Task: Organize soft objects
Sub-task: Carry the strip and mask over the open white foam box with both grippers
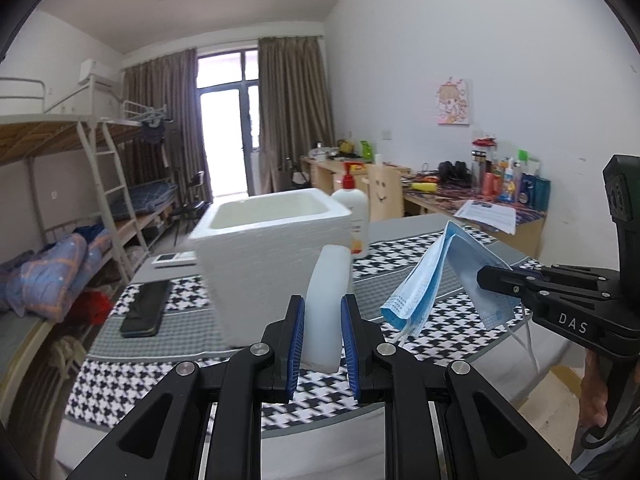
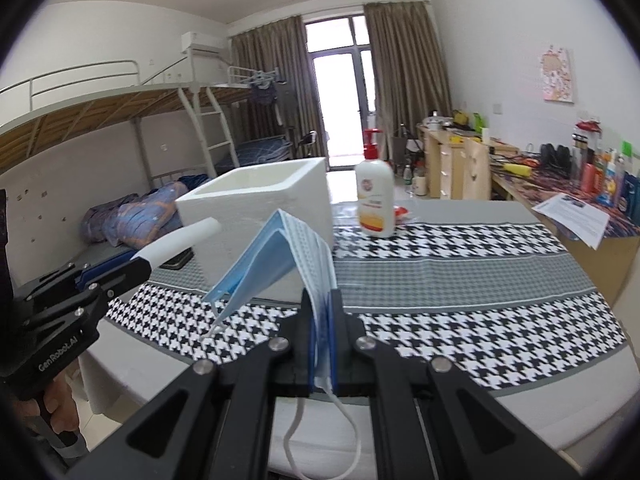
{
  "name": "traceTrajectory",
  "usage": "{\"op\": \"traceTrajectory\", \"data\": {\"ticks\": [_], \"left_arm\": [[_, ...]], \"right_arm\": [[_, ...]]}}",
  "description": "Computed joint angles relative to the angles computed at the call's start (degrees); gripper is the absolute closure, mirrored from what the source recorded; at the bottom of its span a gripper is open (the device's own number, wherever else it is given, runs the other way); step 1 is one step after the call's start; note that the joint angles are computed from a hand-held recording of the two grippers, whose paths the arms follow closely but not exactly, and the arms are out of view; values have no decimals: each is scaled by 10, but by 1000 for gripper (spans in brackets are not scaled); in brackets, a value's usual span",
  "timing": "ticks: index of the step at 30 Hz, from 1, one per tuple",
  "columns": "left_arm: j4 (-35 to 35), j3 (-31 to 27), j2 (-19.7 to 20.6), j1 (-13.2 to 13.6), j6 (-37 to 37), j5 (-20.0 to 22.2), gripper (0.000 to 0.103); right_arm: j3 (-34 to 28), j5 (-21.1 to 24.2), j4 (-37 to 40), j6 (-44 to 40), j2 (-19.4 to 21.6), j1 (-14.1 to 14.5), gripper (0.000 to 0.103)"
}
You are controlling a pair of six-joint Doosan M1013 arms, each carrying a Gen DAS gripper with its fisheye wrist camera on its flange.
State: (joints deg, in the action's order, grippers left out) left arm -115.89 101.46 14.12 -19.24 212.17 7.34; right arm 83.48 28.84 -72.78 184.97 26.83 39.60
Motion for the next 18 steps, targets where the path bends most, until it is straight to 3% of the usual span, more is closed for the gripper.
{"op": "traceTrajectory", "data": {"ticks": [6, 18], "left_arm": [[-131, 12, -6, 12, 112, -10, 83], [-139, 24, -12, 28, 107, -8, 83]], "right_arm": [[-21, -21, 31, -49, 14, 1, 95], [-40, -31, 60, -90, 27, 8, 95]]}}
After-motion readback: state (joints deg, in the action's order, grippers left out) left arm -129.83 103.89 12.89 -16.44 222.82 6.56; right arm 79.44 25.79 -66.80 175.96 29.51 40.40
